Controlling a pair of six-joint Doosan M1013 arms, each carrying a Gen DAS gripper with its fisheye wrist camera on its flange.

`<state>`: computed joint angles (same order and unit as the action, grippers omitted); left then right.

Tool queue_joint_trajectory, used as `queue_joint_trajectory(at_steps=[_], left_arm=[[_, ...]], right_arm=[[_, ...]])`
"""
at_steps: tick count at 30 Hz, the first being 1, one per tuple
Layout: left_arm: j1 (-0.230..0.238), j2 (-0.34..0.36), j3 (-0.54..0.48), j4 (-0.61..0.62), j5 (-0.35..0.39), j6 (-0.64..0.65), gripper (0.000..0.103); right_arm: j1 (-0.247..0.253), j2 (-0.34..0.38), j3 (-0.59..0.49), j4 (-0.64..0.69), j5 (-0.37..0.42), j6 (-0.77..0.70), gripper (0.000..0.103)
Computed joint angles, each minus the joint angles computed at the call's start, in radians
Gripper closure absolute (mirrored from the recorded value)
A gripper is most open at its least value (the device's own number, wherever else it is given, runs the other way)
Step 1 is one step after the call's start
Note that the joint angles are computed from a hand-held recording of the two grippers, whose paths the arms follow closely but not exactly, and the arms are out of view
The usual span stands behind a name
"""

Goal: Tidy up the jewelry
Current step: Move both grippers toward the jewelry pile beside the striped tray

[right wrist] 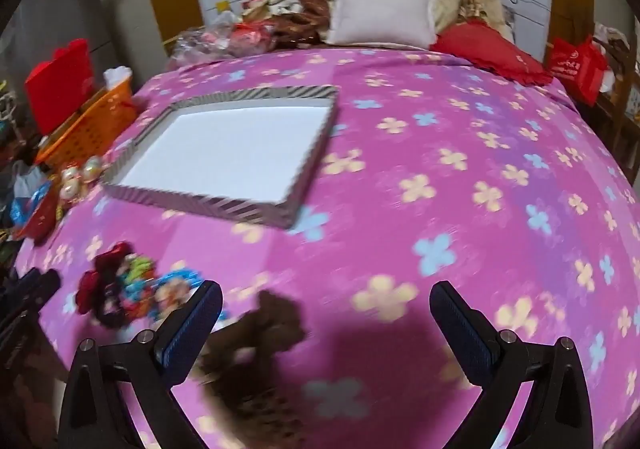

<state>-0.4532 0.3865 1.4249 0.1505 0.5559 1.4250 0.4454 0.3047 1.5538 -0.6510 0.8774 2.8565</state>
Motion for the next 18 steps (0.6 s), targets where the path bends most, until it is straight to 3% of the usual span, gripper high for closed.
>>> queue_joint_trajectory(at_steps=[8, 18], left_arm=[[0.001, -0.011, 0.023, -0.011, -0.004, 0.003, 0.061], [0.002, -0.012, 0.027, -0.019, -0.004, 0.008, 0.061]], right_arm=[[0.040, 0.025, -0.053, 0.020, 0.022, -0.061, 0.000], [0.055, 0.023, -0.066, 0.041, 0.010, -0.084, 0.000]])
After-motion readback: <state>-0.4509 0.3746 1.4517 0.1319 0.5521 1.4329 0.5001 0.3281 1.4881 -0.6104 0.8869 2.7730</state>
